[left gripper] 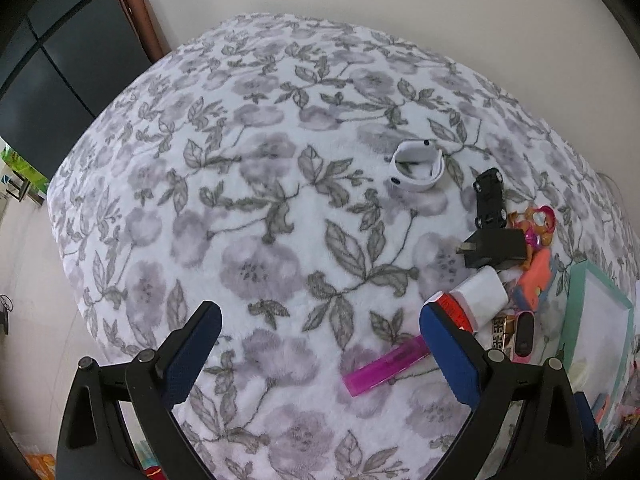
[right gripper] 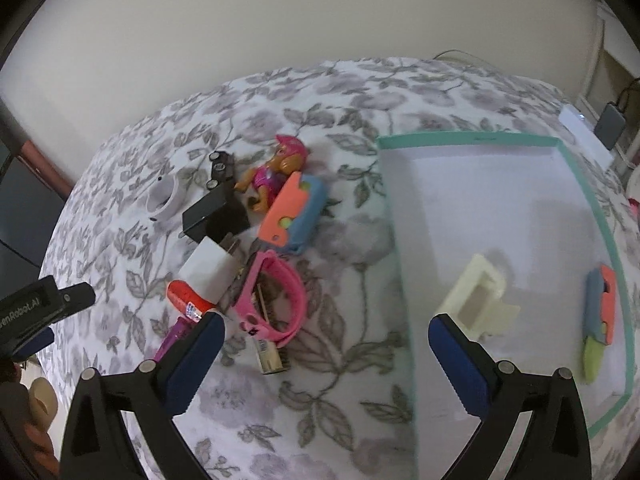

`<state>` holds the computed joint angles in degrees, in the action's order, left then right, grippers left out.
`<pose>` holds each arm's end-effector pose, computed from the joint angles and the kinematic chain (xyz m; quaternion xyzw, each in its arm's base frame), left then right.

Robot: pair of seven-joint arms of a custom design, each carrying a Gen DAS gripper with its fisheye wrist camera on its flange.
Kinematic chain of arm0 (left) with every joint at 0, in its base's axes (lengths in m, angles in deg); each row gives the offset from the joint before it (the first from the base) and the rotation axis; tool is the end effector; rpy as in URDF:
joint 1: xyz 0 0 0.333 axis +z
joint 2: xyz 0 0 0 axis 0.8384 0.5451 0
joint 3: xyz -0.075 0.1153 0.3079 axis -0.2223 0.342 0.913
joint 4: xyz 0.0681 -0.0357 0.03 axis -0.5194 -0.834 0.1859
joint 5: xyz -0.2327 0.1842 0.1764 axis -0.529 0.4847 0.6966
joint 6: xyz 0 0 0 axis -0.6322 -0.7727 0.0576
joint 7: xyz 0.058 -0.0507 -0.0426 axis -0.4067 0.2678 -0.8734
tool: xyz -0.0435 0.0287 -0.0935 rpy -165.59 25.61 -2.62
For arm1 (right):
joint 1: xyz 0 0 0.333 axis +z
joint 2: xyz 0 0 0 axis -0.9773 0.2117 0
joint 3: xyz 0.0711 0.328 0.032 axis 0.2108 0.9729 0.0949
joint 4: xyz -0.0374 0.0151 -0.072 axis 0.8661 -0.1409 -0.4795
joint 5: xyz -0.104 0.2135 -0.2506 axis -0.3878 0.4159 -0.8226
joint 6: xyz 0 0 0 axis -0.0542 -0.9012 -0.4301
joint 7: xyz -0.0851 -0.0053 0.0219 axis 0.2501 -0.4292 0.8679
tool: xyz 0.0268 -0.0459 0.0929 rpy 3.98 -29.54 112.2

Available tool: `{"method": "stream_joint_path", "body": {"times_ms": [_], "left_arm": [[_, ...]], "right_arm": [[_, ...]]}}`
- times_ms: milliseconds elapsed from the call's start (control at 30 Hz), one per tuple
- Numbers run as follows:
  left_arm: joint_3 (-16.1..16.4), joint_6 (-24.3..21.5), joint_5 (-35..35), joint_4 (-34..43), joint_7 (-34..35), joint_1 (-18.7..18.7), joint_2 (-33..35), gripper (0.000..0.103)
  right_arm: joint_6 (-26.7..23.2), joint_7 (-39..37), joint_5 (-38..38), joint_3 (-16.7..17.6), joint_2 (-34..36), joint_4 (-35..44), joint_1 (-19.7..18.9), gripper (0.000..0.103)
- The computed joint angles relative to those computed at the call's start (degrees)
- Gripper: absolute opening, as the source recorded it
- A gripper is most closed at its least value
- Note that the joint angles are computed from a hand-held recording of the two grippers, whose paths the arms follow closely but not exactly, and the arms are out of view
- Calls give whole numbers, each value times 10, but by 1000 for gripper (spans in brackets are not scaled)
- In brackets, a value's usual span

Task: Organize rigid objects
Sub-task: 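Move the left tool to the pink lighter while the right tool approaches the pink watch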

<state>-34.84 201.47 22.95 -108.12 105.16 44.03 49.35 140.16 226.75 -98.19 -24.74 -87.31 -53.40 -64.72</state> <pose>0.6413 -0.2155 0.4890 -0.6578 0.7358 -0.1024 0.1241 0.4807 0.1568 0.4730 -0.4570 0.8573 -0.1518 0.1823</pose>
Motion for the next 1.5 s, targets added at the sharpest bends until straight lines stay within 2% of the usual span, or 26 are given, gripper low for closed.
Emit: {"method": "stream_joint_path", "body": {"times_ms": [100,167,333,533,667,767,933,1067,1133,1233,1300,1333,1367,1433,1500], "left_arm": [[-7,-17,-11,9,20,1,12,99],[-12,-38,-16,20,39,-1,24,99],[-15,-58,-20,31,70,-10,41,99],[-13,-87,-32,58,85,-13,62,99],[-16,-104,-42,74,99,-13,73,99],[-15,-101,-37,62,102,-21,70,95],[-19,-98,-41,52,107,-26,73,93],[-20,-100,-40,44,108,-31,72,82],[-21,-100,-45,48,112,-30,81,82],[-24,-99,-52,45,121,-26,81,76],[-24,-95,-54,41,126,-25,77,68],[-24,-95,-55,45,129,-25,78,66],[-25,-94,-57,43,130,-25,77,63],[-25,-92,-58,48,130,-28,81,60],[-25,-92,-59,51,132,-28,82,51]], "right_arm": [[18,-6,20,-4,12,-1,-1,103],[9,10,1,-4,18,6,0,103],[-3,31,-20,-8,28,18,4,103],[27,58,-40,-12,24,13,2,94],[38,29,-25,-10,34,21,6,87],[42,14,-9,-12,40,23,9,80],[93,-21,60,-17,46,0,6,80],[136,-40,116,-20,51,-20,3,80],[153,-47,138,-22,52,-29,2,80],[150,-28,118,-26,54,-25,5,79],[155,-30,121,-26,55,-23,6,79],[167,-39,132,-25,57,-25,5,78],[179,-52,152,-23,57,-28,4,72],[179,-30,127,-29,55,-28,7,71],[191,-53,159,-24,57,-33,4,71]]}}
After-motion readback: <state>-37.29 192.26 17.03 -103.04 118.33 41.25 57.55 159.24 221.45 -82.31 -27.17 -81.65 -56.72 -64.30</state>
